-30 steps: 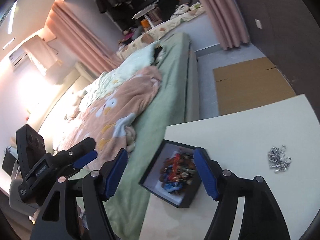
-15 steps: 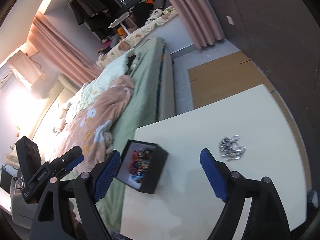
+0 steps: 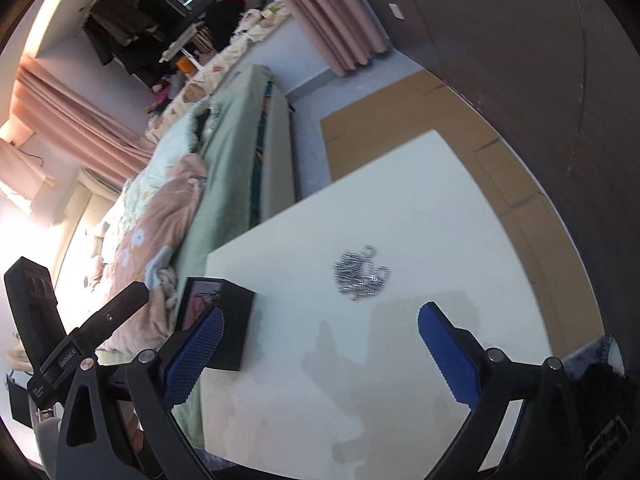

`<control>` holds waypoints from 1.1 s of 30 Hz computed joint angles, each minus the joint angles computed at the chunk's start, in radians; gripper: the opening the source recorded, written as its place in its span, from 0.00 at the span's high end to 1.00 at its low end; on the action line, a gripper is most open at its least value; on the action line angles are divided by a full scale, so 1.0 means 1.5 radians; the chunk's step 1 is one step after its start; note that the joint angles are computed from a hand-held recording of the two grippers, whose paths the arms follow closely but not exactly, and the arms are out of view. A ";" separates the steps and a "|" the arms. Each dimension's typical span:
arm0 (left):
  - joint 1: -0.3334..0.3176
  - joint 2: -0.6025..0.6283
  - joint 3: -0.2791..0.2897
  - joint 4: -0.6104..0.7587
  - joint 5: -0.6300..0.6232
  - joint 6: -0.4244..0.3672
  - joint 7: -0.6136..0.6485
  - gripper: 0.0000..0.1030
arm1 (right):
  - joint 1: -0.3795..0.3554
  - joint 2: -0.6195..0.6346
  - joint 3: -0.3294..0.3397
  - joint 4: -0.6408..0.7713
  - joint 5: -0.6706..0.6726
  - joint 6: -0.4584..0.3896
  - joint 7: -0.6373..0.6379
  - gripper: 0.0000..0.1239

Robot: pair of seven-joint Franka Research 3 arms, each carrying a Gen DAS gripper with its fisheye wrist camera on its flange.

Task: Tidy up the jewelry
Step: 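Move both open tools over the silver skull chain and silver ring, then grasp the silver skull chain with the left tool and lift it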

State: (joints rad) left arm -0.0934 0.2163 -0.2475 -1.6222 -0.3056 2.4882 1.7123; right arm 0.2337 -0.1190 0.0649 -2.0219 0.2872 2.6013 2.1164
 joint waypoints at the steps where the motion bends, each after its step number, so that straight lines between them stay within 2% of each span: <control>1: -0.006 0.006 0.000 0.003 0.010 0.002 -0.009 0.05 | -0.002 -0.004 -0.002 -0.007 0.002 0.001 0.002 0.23; 13: -0.077 0.122 -0.006 0.112 0.154 -0.046 -0.143 0.05 | -0.035 -0.048 -0.026 -0.075 0.053 0.026 0.002 0.23; 20: -0.100 0.171 -0.015 0.164 0.209 -0.092 -0.115 0.05 | -0.050 -0.077 -0.037 -0.114 0.086 0.042 0.004 0.23; 23: -0.117 0.187 -0.006 0.174 0.244 -0.110 -0.110 0.05 | -0.054 -0.088 -0.042 -0.131 0.100 0.048 -0.003 0.23; 28: -0.125 0.211 -0.005 0.196 0.259 -0.134 -0.103 0.14 | -0.065 -0.098 -0.041 -0.142 0.096 0.047 0.000 0.23; 33: -0.137 0.237 -0.002 0.222 0.275 -0.146 -0.097 0.16 | -0.071 -0.086 -0.034 -0.130 0.078 0.031 0.017 0.23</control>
State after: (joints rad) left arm -0.2989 0.5710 -0.2506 -1.2890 0.1068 2.2698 1.5666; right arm 0.1267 -0.2479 0.0133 -2.2162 0.4037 2.6473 2.1419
